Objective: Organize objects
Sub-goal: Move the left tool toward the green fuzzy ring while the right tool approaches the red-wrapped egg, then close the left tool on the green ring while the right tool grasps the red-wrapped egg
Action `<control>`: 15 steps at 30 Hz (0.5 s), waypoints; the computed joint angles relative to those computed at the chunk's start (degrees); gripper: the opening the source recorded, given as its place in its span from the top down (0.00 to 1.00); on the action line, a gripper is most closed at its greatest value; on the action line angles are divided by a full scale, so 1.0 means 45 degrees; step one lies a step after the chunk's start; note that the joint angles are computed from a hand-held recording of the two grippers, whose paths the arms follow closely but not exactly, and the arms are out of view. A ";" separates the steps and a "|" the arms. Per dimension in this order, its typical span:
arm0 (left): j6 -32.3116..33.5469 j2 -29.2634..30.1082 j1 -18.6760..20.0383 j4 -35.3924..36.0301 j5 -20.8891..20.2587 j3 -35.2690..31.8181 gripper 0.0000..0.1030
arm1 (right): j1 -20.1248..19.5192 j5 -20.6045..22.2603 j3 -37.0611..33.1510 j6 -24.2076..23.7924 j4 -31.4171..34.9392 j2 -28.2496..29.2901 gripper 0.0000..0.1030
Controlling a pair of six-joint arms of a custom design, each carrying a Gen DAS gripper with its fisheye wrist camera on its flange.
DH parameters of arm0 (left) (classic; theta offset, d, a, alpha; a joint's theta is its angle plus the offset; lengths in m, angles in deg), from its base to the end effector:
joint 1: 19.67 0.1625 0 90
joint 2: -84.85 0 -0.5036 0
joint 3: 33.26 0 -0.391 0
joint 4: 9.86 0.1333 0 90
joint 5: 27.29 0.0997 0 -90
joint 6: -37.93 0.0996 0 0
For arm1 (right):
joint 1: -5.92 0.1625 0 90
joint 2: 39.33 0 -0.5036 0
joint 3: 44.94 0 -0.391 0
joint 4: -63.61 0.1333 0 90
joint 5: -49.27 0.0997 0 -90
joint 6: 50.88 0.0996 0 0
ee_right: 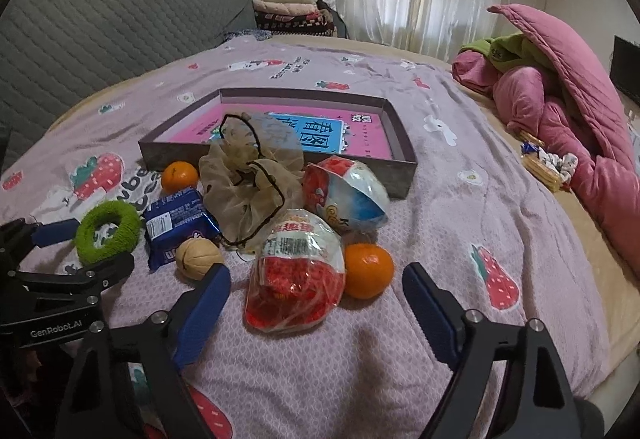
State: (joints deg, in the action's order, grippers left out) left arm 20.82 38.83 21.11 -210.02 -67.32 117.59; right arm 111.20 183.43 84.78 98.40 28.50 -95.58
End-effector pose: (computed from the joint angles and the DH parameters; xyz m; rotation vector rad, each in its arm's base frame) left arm -0.1318 -0.3905 0.0924 0.6055 2.2899 -0.6959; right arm 0.1632 -0.3547 0.0839 0.4454 -2.1146 0.9012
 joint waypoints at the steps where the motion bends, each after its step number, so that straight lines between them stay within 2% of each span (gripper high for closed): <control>1: 0.0029 -0.0041 0.0082 0.0103 -0.0069 -0.0055 0.18 | 0.0023 0.0108 -0.0075 -0.0091 0.0017 0.0102 0.20; 5: 0.0240 -0.0105 0.0351 0.0178 -0.0384 -0.0205 0.19 | 0.0056 0.0381 -0.0338 -0.0572 0.0054 0.0494 0.26; 6: 0.0283 -0.0104 0.0388 0.0236 -0.0420 -0.0251 0.20 | 0.0042 0.0406 -0.0400 -0.0634 0.0109 0.0573 0.30; 10: 0.0697 0.0001 0.0431 0.0045 -0.0500 -0.0353 0.27 | 0.0061 0.0603 -0.0488 -0.1259 -0.0150 0.0775 0.36; 12: 0.0767 -0.0056 0.0564 0.0229 -0.0669 -0.0461 0.29 | 0.0107 0.0665 -0.0575 -0.1551 -0.0205 0.0871 0.43; 15: 0.1094 -0.0122 0.0784 0.0406 -0.0905 -0.0658 0.33 | 0.0160 0.0875 -0.0782 -0.1922 -0.0143 0.1101 0.45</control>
State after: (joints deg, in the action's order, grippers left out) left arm 25.74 38.28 24.64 -208.19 -71.40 114.63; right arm 111.92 187.37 81.26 89.75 27.86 -90.63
